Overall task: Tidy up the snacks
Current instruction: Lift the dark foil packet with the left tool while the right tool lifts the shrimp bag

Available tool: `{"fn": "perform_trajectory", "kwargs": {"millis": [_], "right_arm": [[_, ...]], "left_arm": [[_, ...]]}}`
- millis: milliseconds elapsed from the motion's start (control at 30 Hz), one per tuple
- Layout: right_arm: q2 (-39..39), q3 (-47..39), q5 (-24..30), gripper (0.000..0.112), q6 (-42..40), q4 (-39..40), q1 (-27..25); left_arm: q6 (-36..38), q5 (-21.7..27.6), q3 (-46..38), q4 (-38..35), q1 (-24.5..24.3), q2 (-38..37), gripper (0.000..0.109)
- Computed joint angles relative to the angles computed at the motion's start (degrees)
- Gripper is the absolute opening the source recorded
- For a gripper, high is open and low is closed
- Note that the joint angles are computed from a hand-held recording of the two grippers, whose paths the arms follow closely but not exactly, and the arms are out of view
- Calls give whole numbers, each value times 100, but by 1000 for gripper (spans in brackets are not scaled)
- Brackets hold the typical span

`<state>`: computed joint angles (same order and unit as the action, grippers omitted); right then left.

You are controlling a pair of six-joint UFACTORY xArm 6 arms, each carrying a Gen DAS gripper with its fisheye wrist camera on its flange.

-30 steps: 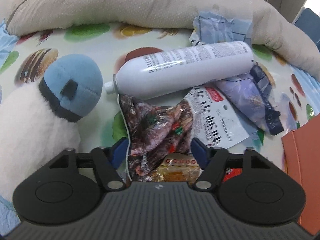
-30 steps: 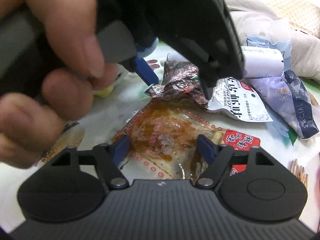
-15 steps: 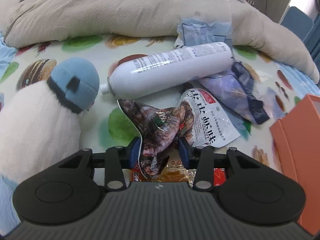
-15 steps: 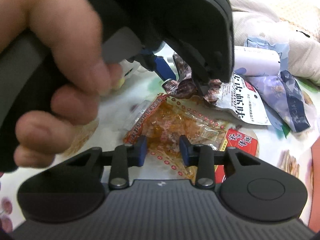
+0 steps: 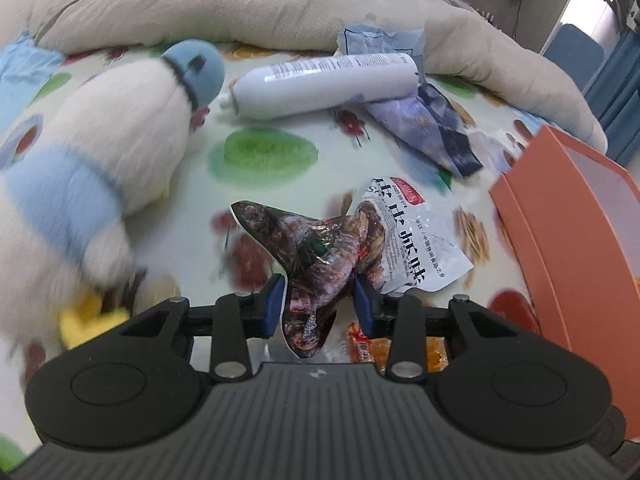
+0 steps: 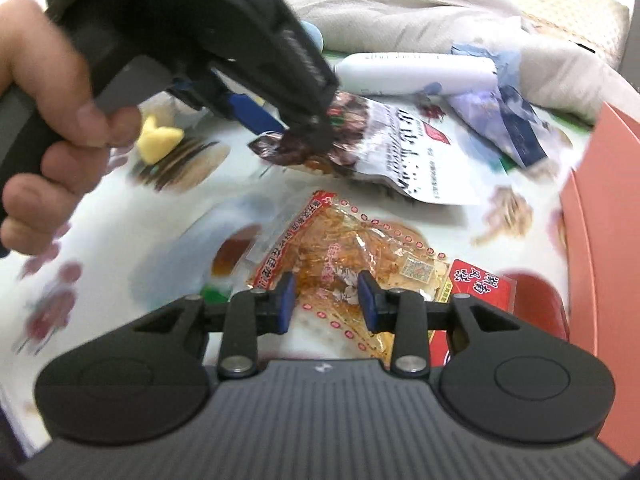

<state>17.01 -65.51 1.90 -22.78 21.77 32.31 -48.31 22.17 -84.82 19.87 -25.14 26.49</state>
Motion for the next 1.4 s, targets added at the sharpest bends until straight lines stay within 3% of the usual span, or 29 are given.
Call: {"fn": "perform_trajectory", "kwargs": {"millis": [133,200,300,433,533,600,700,800,867,1100,1400], "right_arm": [[-499,705,-244,34,353,-178,3],[-689,971,-334,34,29,350,72],[-973,1329,-427,33,-442,1024,150],[-1359,1765,-392,32,248,436,78],[-1629,1970,-264,31,-18,876,118],[-1917,2260,-232,31,348,485,105],[-2218,2465,-67,30,175,807,159],[-2460,2691,-27,29,569,325,176],[-2609,2779,64,29,517,449,224],[-3031,2967,387,24,527,641,293],[-3465,3150,568,17,1077,30,218]], "left_arm": [[-914,-244,876,634,-112,-612,42],[-1507,-412,1343,1011,-157,-934,41],[-2261,-233,1761,1850,-313,-1317,41],[-3622,-646,2608,2525,-357,-1972,39],[-4505,-521,2981,3085,-545,-2342,37],[-5055,-362,3176,3426,-704,-2563,36],[-5716,-152,3471,3732,-906,-2897,34],[-6027,81,3751,3824,-1075,-3252,32],[-6210,235,3963,3860,-1168,-3537,30],[-6065,954,4472,3559,-1539,-4422,29],[-5840,1541,4574,3322,-1855,-4897,28]]}}
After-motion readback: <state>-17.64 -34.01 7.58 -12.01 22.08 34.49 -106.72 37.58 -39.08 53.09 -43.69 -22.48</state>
